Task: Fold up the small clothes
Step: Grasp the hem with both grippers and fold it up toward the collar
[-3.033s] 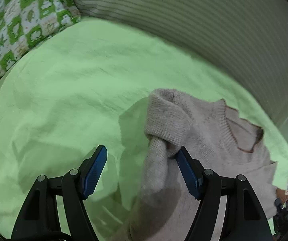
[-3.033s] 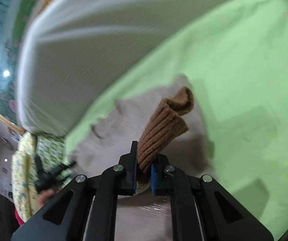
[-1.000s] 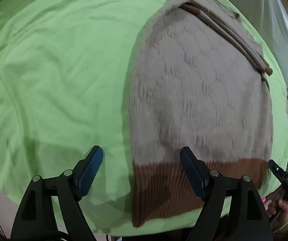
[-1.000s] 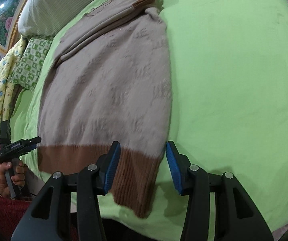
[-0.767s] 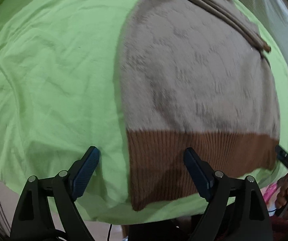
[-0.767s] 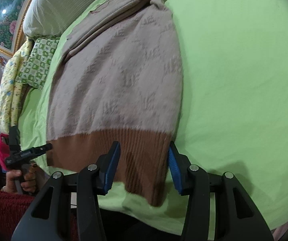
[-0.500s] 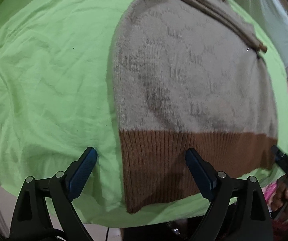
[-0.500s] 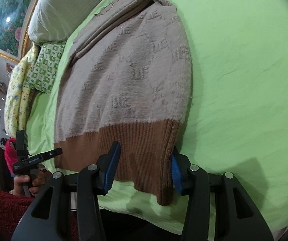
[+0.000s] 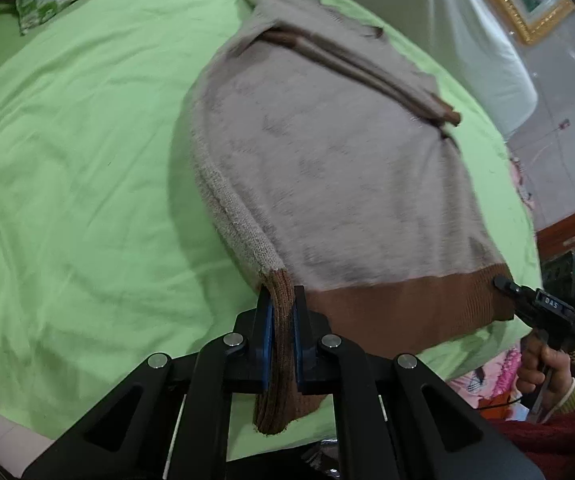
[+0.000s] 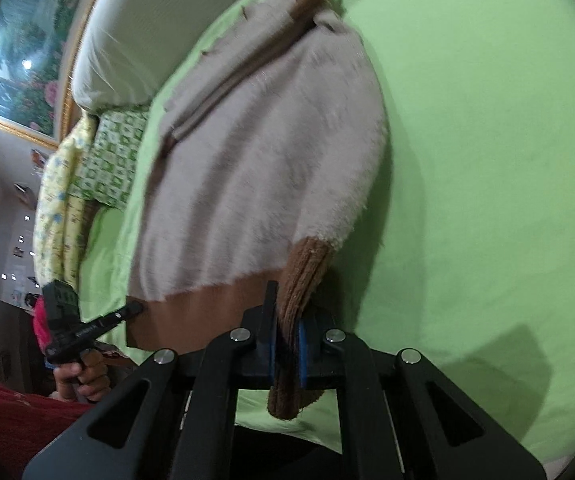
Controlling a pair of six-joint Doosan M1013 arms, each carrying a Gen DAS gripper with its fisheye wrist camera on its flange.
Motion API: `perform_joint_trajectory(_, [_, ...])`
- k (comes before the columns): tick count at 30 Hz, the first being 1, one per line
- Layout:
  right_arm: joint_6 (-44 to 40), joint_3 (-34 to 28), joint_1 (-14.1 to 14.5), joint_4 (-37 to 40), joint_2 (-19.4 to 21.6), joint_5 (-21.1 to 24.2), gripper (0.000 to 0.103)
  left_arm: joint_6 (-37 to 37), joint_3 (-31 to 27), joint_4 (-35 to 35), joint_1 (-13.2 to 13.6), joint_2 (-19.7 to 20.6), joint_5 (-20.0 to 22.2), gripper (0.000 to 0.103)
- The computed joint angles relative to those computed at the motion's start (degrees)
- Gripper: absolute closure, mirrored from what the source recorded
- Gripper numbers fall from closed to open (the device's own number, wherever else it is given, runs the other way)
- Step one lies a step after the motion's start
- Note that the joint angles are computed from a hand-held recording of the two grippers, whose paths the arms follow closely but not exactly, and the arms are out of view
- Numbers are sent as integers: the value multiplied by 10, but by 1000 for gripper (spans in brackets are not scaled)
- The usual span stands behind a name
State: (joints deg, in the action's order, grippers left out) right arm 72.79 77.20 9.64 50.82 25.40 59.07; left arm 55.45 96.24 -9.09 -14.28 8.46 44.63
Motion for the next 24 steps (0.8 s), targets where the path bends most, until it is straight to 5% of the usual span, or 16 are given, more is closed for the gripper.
perform_joint_trajectory(13, [-22, -43, 1, 65, 17, -13, 95, 6, -49, -41, 24, 24, -50, 96])
perform_joint_trajectory(24, [-5, -215, -4, 96, 105, -27, 94, -18, -176, 22, 52, 99, -58, 97])
